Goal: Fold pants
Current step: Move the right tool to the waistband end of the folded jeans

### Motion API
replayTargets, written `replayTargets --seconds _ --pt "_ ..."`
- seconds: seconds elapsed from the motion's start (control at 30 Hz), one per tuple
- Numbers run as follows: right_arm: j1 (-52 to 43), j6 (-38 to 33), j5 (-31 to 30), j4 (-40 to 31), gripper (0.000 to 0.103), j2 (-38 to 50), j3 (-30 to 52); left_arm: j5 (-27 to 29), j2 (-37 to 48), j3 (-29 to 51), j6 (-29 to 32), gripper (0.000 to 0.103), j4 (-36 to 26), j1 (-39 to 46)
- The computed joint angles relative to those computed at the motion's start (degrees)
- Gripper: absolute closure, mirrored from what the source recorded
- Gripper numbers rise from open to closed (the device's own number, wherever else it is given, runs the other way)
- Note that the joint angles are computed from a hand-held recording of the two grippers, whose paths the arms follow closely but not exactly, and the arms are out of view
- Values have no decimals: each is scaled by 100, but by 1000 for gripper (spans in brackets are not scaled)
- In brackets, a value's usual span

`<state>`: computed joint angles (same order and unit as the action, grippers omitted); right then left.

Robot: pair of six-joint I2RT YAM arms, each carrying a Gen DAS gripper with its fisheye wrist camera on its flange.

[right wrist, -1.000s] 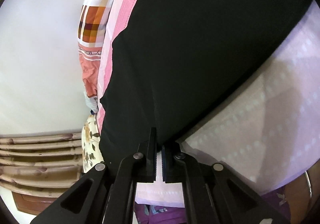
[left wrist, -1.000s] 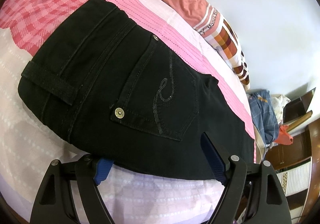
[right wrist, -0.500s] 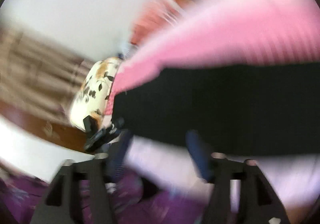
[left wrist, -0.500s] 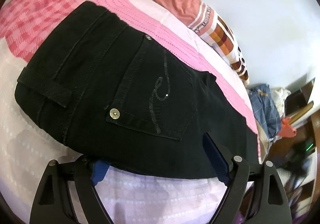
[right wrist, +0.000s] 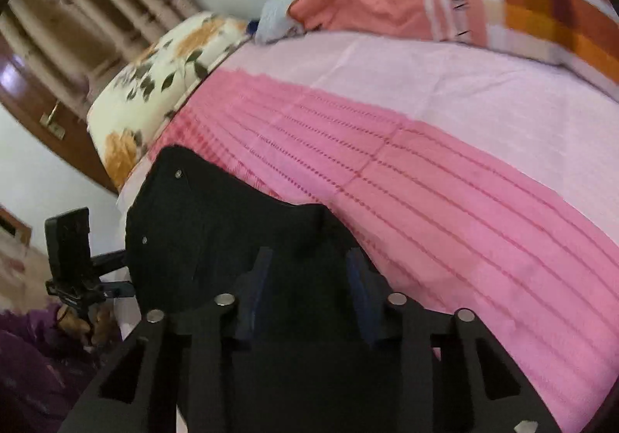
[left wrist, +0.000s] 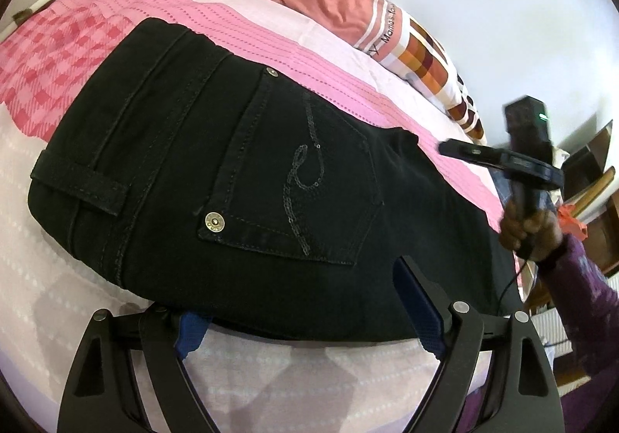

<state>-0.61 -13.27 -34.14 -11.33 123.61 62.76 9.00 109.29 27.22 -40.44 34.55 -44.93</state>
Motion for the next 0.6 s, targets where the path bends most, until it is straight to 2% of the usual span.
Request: replayTargets --seconds 0.17,0.33,0.5,0.6 --pt "136 -317 -128 -541 75 577 745 135 69 117 -15 14 -118 108" --pt "253 -721 -131 -948 75 818 918 183 89 160 14 11 -165 129" --pt "153 -710 -305 -908 81 941 1014 122 66 54 -40 10 -28 86" --pt "60 -849 -260 -687 81 684 764 106 62 18 -70 10 32 53"
